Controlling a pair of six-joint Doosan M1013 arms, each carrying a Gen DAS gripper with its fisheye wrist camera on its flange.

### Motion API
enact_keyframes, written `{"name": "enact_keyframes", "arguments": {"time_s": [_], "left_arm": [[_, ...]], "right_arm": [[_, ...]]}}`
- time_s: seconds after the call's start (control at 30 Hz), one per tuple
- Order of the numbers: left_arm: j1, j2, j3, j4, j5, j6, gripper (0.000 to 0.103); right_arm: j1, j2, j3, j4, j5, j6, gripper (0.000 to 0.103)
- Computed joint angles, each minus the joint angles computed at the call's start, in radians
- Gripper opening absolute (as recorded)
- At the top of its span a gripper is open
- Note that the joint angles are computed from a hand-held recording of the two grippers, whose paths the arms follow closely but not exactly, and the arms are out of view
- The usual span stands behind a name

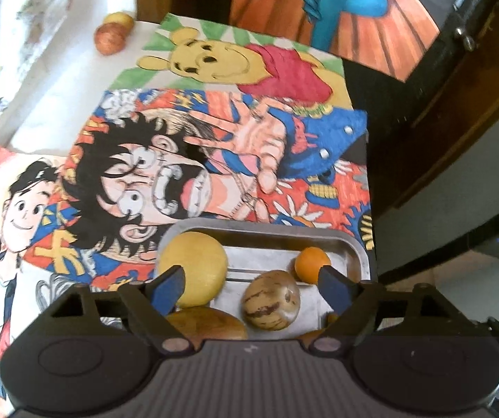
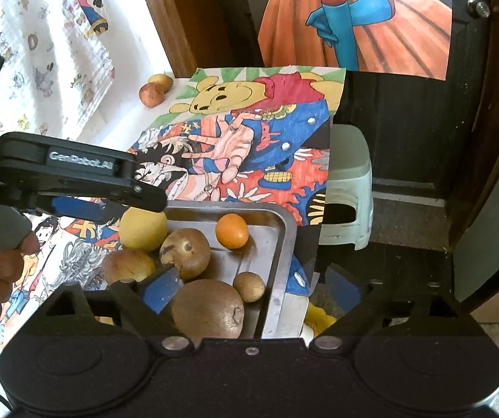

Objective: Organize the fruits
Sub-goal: 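Open the right tool to drop the small fruit while the left tool releases the striped fruit onto the tray, then withdraw both open tools up and away from the tray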

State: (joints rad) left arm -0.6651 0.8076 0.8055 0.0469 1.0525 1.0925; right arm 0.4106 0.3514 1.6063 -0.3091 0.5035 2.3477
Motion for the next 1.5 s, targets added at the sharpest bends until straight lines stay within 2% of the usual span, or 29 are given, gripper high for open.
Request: {"name": "enact_keyframes", "arguments": {"time_s": [0.03,0.17,0.3,0.43,0.63,0.73,0.93,1.07,1.3,1.37,1.5], "left_arm": [[0.000,-0.012,0.019,0.011,-0.020,-0.021,0.091],[0.000,-0.053,0.081,0.052,-0.073,-0.079,0.098],[0.000,-0.084,0.121,0.098,-0.080,-0.140,0.099],[-0.002,-0.115,0.163,0.146,-0.088,-0.188,0.101],[-0.009,-0.160,0.230,0.214,-0.129,-0.232,0.102],[-0.020,-0.180,0.266,0.288,-0.142,-0.285,0.102],[-0.032,-0.213,0.329,0.371,-0.154,-0.348,0.102],[-0.043,-0.228,0.366,0.427,-0.144,-0.398,0.102],[-0.064,-0.262,0.441,0.517,-0.149,-0.509,0.102],[-0.066,-0.268,0.454,0.527,-0.154,-0.518,0.102],[-0.075,-0.276,0.473,0.561,-0.154,-0.538,0.102]], "right_arm": [[0.002,-0.003,0.001,-0.015,-0.001,0.016,0.100],[0.010,-0.015,0.007,-0.081,-0.009,0.087,0.100],[0.023,-0.023,0.009,-0.183,-0.011,0.201,0.100],[0.035,-0.027,0.005,-0.236,-0.016,0.240,0.101],[0.060,-0.034,0.005,-0.383,0.012,0.369,0.102],[0.073,-0.038,0.009,-0.424,0.029,0.426,0.102],[0.099,-0.044,0.023,-0.484,0.055,0.516,0.102],[0.109,-0.047,0.038,-0.503,0.042,0.585,0.102],[0.119,-0.044,0.043,-0.475,0.037,0.559,0.102],[0.119,-0.039,0.040,-0.448,0.037,0.533,0.102],[0.125,-0.035,0.050,-0.473,0.028,0.544,0.102]]}}
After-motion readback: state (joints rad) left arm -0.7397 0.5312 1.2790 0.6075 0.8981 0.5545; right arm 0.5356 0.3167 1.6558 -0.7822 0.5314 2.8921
